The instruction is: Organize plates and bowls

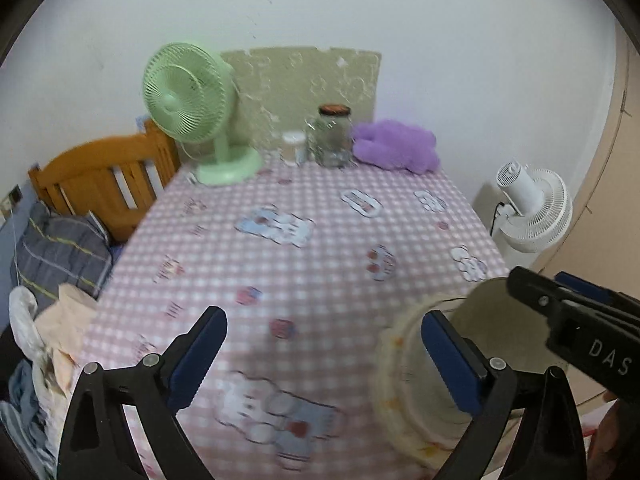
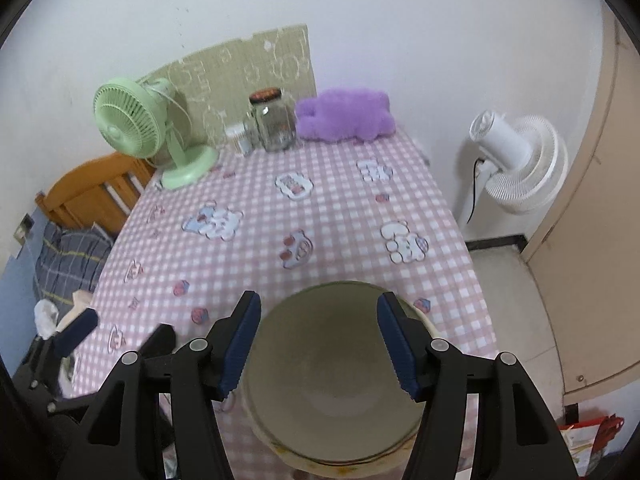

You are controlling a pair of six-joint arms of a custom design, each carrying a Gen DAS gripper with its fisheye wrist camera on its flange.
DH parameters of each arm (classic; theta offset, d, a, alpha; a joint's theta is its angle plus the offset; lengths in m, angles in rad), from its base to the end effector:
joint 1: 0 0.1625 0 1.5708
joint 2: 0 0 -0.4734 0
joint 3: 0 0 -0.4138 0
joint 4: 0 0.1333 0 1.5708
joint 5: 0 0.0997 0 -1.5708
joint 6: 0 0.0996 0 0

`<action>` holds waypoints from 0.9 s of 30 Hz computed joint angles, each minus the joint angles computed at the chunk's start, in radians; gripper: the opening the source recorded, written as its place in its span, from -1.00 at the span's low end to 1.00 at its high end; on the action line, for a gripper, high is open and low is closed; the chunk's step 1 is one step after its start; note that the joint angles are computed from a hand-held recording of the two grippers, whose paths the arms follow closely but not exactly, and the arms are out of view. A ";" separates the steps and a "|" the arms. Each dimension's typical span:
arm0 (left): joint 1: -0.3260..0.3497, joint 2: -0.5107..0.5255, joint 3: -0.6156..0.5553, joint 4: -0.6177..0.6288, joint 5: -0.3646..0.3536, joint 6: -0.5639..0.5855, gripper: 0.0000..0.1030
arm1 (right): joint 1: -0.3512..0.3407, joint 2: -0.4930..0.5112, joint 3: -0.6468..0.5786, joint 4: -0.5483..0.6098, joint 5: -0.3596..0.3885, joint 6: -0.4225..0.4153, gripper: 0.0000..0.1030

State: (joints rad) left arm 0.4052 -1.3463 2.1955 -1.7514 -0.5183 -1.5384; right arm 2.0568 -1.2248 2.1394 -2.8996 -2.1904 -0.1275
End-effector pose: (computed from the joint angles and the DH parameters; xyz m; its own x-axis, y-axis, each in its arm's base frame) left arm -0.3052 -0.3701 0.2128 -0.7111 -0.2875 -0.6416 0.3228 0.6772 -0.6612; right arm 0.3175 -0.4395 0.2459 -0.7679 -0.2751 0.5785 -0.5295 0.7808 -0.3316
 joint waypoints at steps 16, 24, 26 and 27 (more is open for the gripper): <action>-0.200 -0.190 0.130 0.497 -0.024 -0.466 0.97 | 0.137 0.096 0.187 -0.456 -0.034 -0.089 0.64; -0.315 -0.200 0.221 0.465 -0.142 -0.540 1.00 | 0.152 0.099 0.318 -0.583 -0.042 -0.098 0.66; -0.341 -0.199 0.239 0.452 -0.164 -0.553 1.00 | 0.158 0.102 0.348 -0.619 -0.054 -0.099 0.66; -0.355 -0.199 0.245 0.452 -0.167 -0.561 1.00 | 0.160 0.100 0.360 -0.628 -0.056 -0.092 0.66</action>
